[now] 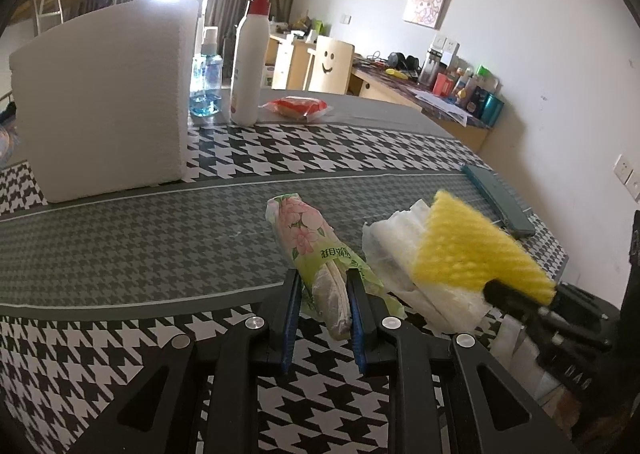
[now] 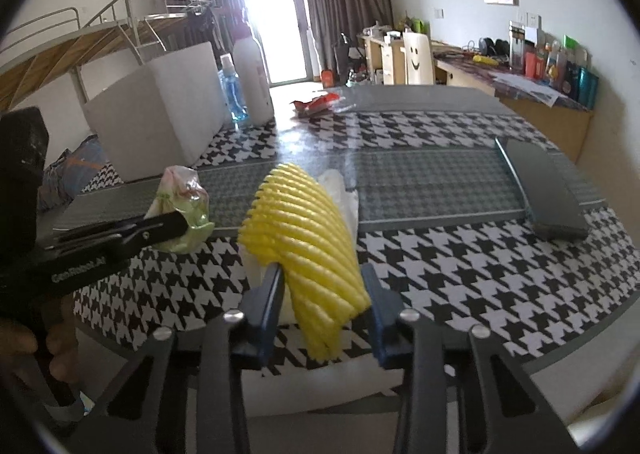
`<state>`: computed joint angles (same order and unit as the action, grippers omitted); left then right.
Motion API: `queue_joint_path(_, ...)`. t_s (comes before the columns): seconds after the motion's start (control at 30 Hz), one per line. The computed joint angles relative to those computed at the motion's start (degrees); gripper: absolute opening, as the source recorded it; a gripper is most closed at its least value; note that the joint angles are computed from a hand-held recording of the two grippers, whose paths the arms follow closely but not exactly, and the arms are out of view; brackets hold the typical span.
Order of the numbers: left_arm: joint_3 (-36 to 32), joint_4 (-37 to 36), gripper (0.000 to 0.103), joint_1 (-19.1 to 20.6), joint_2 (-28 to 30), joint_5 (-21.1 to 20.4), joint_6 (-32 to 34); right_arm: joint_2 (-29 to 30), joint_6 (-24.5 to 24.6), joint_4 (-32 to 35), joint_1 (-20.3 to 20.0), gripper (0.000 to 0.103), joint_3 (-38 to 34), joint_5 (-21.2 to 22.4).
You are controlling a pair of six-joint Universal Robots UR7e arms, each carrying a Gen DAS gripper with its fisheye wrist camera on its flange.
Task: Organize soft objects
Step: 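Lift the pink packet with the left tool while the right tool lifts the yellow foam net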
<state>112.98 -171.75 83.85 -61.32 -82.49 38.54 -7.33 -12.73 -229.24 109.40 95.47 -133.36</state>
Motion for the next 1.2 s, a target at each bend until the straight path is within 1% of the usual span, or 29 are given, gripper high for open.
queue_joint_path(0.03, 0.1, 0.0, 0.024, 0.1, -0.2, -0.2, 0.1, 0.0, -0.3, -0.8, 0.2, 0.030, 0.0, 0.0)
queue_joint_path(0.13, 0.6, 0.0, 0.024, 0.2, -0.9, -0.6, 0.4, -0.2, -0.5, -2.0, 0.5, 0.030, 0.4, 0.2)
queue_joint_path(0.17, 0.6, -0.1, 0.024, 0.2, -1.0, -0.6, 0.5, 0.0, -0.8, -2.3, 0.6, 0.029, 0.1, -0.4)
queue_joint_path(0.2, 0.8, -0.3, 0.024, 0.3, -1.3, -0.8, 0.7, 0.2, -1.0, -2.4, 0.8, 0.024, -0.2, -1.0)
queue_joint_path(0.23, 1.1, -0.7, 0.024, 0.4, -1.7, -1.0, 1.1, 0.2, -1.1, -2.5, 0.8, 0.024, -0.1, -0.9)
queue_joint_path(0.4, 2.2, -2.4, 0.024, 0.4, -2.8, -1.8, 2.4, 0.1, -1.7, -4.0, 1.6, 0.024, -0.3, -1.1)
queue_joint_path(0.67, 3.3, -3.8, 0.024, 0.2, -4.1, -2.2, 4.0, 0.5, -2.4, -3.8, 2.4, 0.024, -1.3, -1.4)
queue_joint_path(1.2, 3.9, -6.0, 0.024, -0.1, -5.3, -2.2, 4.6, 0.7, -4.2, -3.6, 3.1, 0.024, -2.5, -0.2)
